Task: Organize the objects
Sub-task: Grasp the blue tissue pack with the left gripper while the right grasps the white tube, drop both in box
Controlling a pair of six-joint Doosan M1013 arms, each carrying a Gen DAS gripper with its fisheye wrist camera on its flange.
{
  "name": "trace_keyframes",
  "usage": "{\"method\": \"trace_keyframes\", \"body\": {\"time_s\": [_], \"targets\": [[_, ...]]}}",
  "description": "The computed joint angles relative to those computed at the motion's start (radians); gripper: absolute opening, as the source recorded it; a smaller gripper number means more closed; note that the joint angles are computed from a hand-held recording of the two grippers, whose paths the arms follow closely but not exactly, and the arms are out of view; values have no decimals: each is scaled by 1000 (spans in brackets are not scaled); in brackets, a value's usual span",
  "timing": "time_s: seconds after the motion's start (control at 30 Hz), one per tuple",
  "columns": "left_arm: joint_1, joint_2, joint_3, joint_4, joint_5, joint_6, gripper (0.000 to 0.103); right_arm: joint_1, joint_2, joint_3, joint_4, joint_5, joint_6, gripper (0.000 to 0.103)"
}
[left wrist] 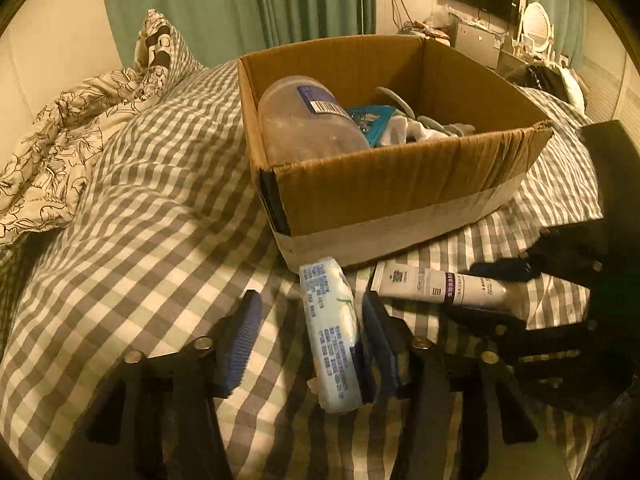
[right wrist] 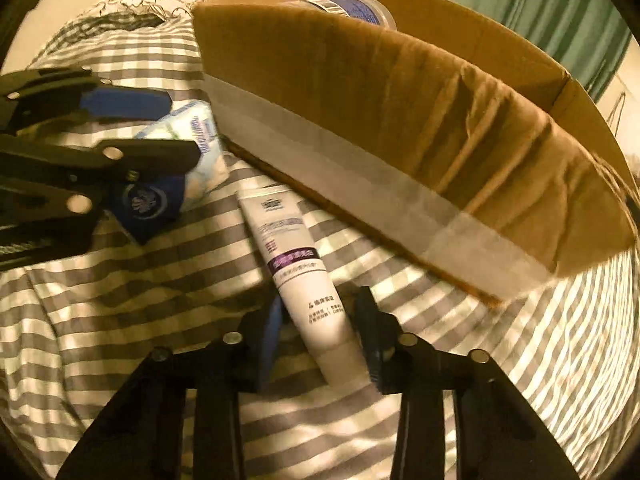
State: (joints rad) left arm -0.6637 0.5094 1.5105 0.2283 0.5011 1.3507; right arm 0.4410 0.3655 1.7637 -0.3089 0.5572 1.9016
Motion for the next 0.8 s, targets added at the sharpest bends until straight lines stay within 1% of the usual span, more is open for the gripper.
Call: {"method": "trace_keyframes", "body": {"time_s": [0.07,0.1,0.17,0.2,0.27,0.33,0.4,0.47,0.53,0.57,0.6,0.63,0.67,0.7,0.73,0.77,0.8], "targets": [[-2,-5,8,3,-6,1,67,7,-16,17,19,-15,5,23],[-2,-7,11,1,-7,7,69,12,-24,25,10,-17,32,23],[-1,-9,13,-25,-2,39,76,23,-42,45,-26,-18,118,22],[-1,-9,14,-35,-2,51,78,25,-56,59,-22,-27,149,22],[0,-9,16,-64,5,85,86,30,-83,92,-58,-38,258,22],[-1,-5,14,-78,13,111,90,39,-107,124,-136,-30,394,22],[-8,2,9,-47,23,96,92,41,-129,151,-179,-30,487,22],[-12,10,3,-33,36,92,92,36,-143,165,-202,-32,548,22],[-14,15,2,-16,31,75,92,28,-144,167,-227,-36,578,22],[-12,18,3,-20,22,67,91,32,-147,172,-240,-38,594,22],[-10,18,3,-29,16,65,89,31,-149,168,-240,-33,588,22],[-7,14,8,-45,3,67,79,33,-149,167,-242,-31,585,22],[-2,11,10,-84,-4,97,57,44,-142,164,-261,-28,605,22],[3,11,8,-120,-2,123,48,47,-145,169,-276,-25,617,22],[10,11,5,-181,4,172,26,50,-144,168,-282,-23,622,22],[15,10,4,-230,13,210,22,54,-139,159,-286,-23,628,22],[14,7,8,-227,10,207,22,56,-137,154,-287,-24,634,22]]}}
